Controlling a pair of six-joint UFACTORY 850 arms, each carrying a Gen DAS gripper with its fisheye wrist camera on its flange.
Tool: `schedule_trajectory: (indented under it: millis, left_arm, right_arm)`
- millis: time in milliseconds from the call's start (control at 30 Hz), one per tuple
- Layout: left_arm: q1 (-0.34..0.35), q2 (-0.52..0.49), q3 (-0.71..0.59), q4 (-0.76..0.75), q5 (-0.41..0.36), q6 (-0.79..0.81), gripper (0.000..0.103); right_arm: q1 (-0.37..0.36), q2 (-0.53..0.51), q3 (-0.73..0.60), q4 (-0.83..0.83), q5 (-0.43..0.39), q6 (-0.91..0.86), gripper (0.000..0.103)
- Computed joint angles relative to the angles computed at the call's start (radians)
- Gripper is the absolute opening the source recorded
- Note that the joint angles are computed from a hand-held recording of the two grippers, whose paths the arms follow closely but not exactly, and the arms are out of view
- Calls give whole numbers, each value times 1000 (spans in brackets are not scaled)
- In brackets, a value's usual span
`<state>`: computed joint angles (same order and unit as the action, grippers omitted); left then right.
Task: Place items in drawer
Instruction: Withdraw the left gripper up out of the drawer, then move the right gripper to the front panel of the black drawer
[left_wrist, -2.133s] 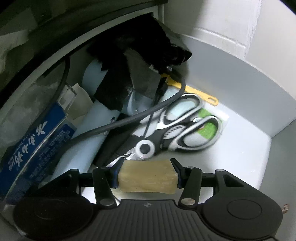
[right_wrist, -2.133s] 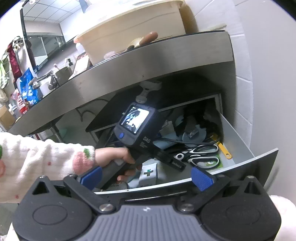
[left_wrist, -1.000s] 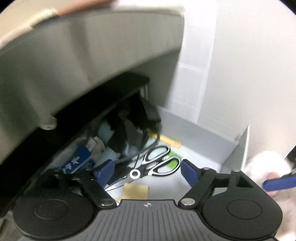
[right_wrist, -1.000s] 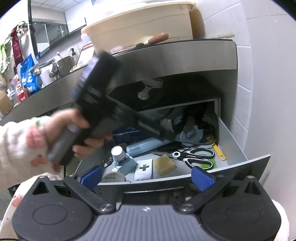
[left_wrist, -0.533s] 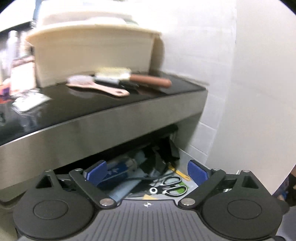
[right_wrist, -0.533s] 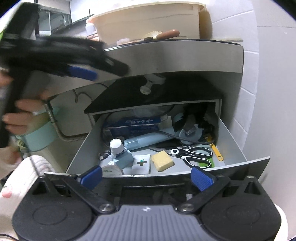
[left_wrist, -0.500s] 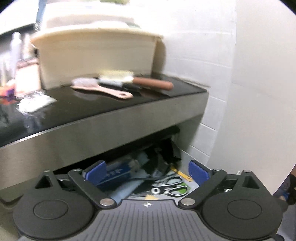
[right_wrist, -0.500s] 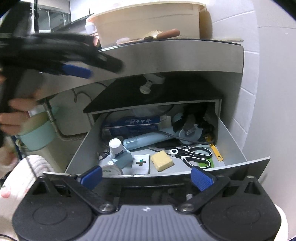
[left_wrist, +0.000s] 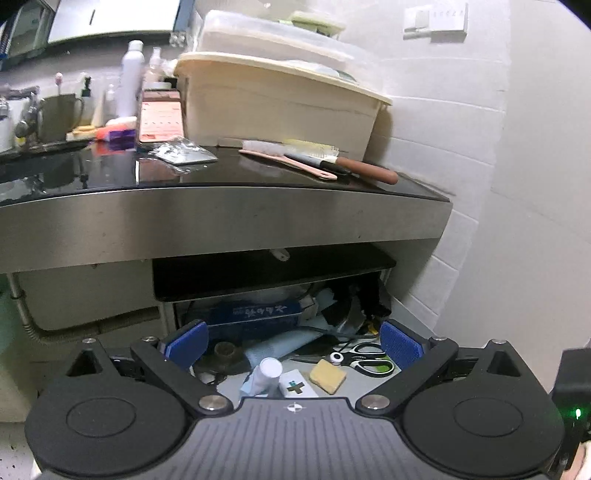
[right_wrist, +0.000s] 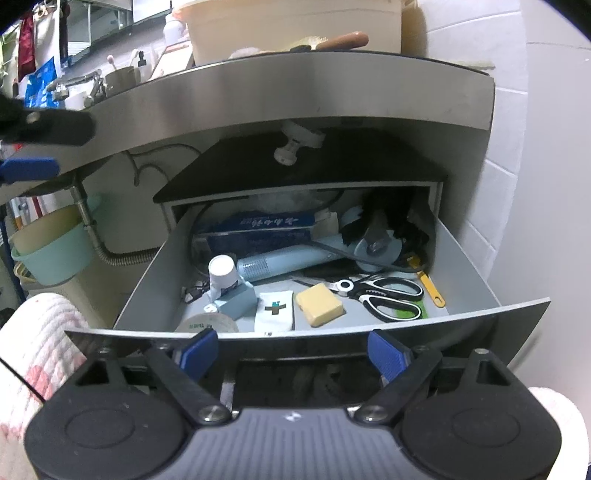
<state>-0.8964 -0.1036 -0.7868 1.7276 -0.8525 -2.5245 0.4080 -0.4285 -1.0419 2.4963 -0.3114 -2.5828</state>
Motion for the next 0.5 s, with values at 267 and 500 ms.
schedule_trajectory:
  millis: [267,500]
  left_arm:
    - [-89,-30,35,-84,-145,-54,101]
    - [-135,-27,58,-71,-154,-95,101]
  right_arm:
    - [9,-10,1,47,14,-67,74]
    - [15,-36,-13,39,34,-51,68]
